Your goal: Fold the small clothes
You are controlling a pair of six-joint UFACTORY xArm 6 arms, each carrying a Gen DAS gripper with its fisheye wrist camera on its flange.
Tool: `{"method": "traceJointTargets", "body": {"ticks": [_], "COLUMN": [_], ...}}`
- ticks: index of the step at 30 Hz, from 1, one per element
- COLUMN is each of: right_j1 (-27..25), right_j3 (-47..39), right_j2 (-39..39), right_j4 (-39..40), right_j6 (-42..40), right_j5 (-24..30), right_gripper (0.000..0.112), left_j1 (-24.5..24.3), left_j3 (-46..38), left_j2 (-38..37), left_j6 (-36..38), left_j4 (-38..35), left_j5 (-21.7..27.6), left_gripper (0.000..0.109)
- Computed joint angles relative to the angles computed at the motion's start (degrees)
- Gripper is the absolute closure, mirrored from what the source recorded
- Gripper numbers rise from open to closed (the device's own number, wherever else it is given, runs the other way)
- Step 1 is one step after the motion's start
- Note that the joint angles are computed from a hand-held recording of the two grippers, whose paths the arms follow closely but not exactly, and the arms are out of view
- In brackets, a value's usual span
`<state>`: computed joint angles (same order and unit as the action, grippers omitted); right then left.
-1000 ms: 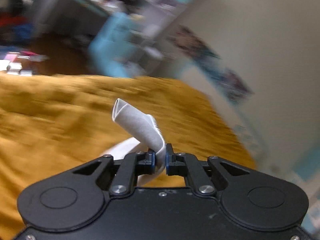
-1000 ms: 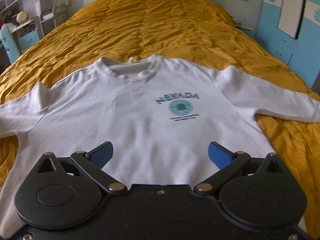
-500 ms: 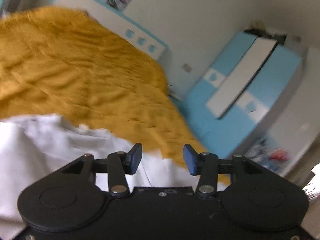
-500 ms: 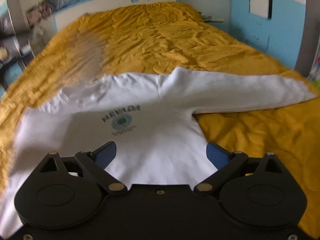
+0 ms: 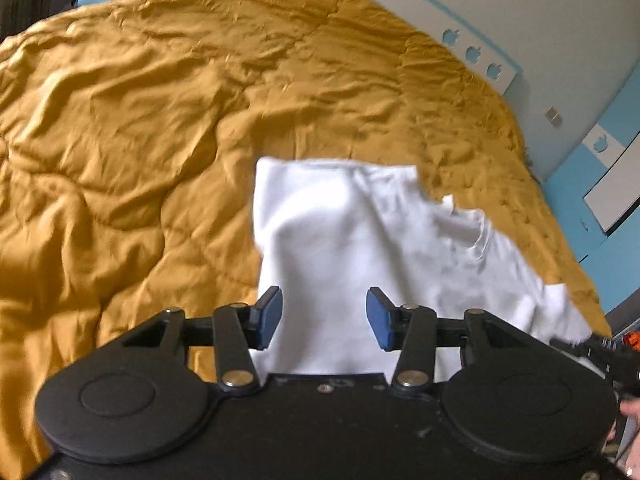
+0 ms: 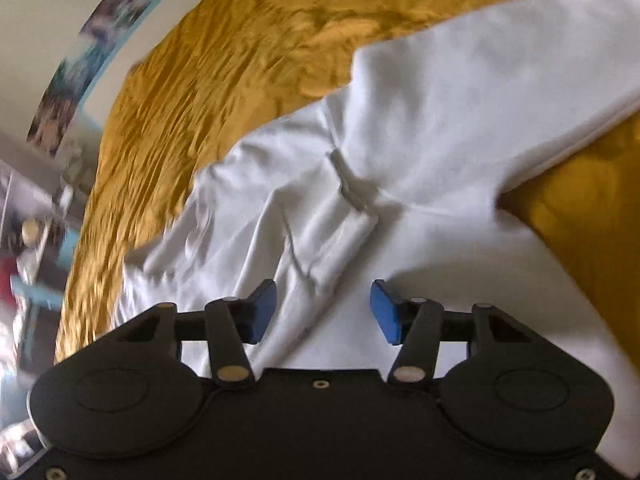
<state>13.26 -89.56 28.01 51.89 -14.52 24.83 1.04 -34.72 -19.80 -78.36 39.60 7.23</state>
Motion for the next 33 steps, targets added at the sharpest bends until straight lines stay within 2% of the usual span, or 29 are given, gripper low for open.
{"method": "traceJointTargets", "body": {"ticks": [2,3,4,5,7,9,11,13,14,15,17,18,20,21,22,23,24,25,26,29,30,33], "right_j1": [0.5,0.8,0.8,1.0,1.5,1.3,0.7,0.9,0.8,0.2,-2.1,-2.9,-3.7,-3.7,-3.6,-3.0,-2.2,-1.4,-0.9,-1.3,-1.3,-1.3], "right_j3": [-3.0,-4.0,-4.7,-5.4,-4.9,-0.6,4.6,8.0,9.4,9.8,8.2,7.7,8.4,9.0,10.5,12.3,13.5,14.2,13.5,11.9,11.3,9.8], "right_j2": [2.6,3.4,3.8,4.0,2.9,-1.8,-7.2,-9.5,-9.7,-9.1,-6.3,-5.1,-5.6,-6.4,-7.8,-9.4,-10.5,-11.3,-11.5,-11.6,-11.0,-8.3], "right_j4": [1.0,1.1,1.0,-0.5,-0.5,9.1,16.7,15.4,12.7,8.5,0.8,0.3,5.0,5.4,3.7,3.0,4.6,8.3,12.6,18.2,17.4,8.5], "right_j6": [2.2,2.9,3.2,4.1,2.6,-6.7,-14.0,-14.0,-12.7,-10.3,-4.3,-3.4,-4.7,-4.5,-2.8,-2.5,-4.6,-9.0,-14.8,-23.5,-23.6,-16.0], "right_j5": [-1.3,-1.7,-1.6,-1.3,-2.7,-4.1,-4.9,-8.7,-10.8,-10.7,-5.0,-3.4,-2.8,-3.3,-5.0,-8.3,-11.4,-13.9,-14.2,-8.3,-7.3,-5.7], "right_gripper": [0.058,0.068,0.079,0.105,0.105,0.106,0.106,0.106,0.106,0.106,0.104,0.104,0.102,0.091,0.085,0.071,0.067,0.067,0.067,0.067,0.067,0.067], "left_j1": [0.3,0.3,0.5,-0.6,-0.4,-0.4,-1.4,-2.5,-3.0,-3.1,-3.0,-3.3,-3.9,-4.3,-4.5,-4.5,-4.6,-4.7,-5.0,-6.7,-7.4,-8.4], "left_j3": [-0.3,-0.1,-0.1,-1.1,-2.1,-2.1,-2.3,-2.9,-2.9,-2.2,-1.2,-1.4,-1.9,-2.5,-3.0,-3.3,-3.4,-3.6,-4.2,-6.1,-7.1,-9.2], "left_j2": [1.2,1.3,1.5,1.4,2.2,2.4,2.1,2.8,3.2,3.2,2.5,2.1,1.2,0.5,-0.1,-0.5,-0.9,-0.8,-0.1,3.8,5.4,8.4], "left_j6": [1.1,1.2,1.1,1.1,2.3,3.7,7.5,11.4,14.1,14.8,13.6,13.7,13.3,11.7,9.2,7.4,6.7,6.1,6.2,11.8,12.8,10.5], "left_j4": [-1.2,-1.3,-1.1,-1.7,-3.0,-4.6,-8.6,-12.4,-15.3,-15.8,-12.9,-12.8,-12.9,-11.8,-9.5,-7.1,-5.8,-4.9,-4.6,-9.8,-11.4,-11.6], "left_j5": [-0.2,-0.3,-0.3,1.4,1.2,0.7,3.1,6.9,8.5,8.1,7.5,8.5,11.2,12.9,13.7,13.0,11.0,9.1,6.9,3.3,4.3,9.8], "left_gripper": [0.062,0.062,0.062,0.061,0.061,0.06,0.06,0.06,0.059,0.059,0.058,0.058,0.058,0.059,0.059,0.059,0.059,0.059,0.058,0.057,0.057,0.057]}}
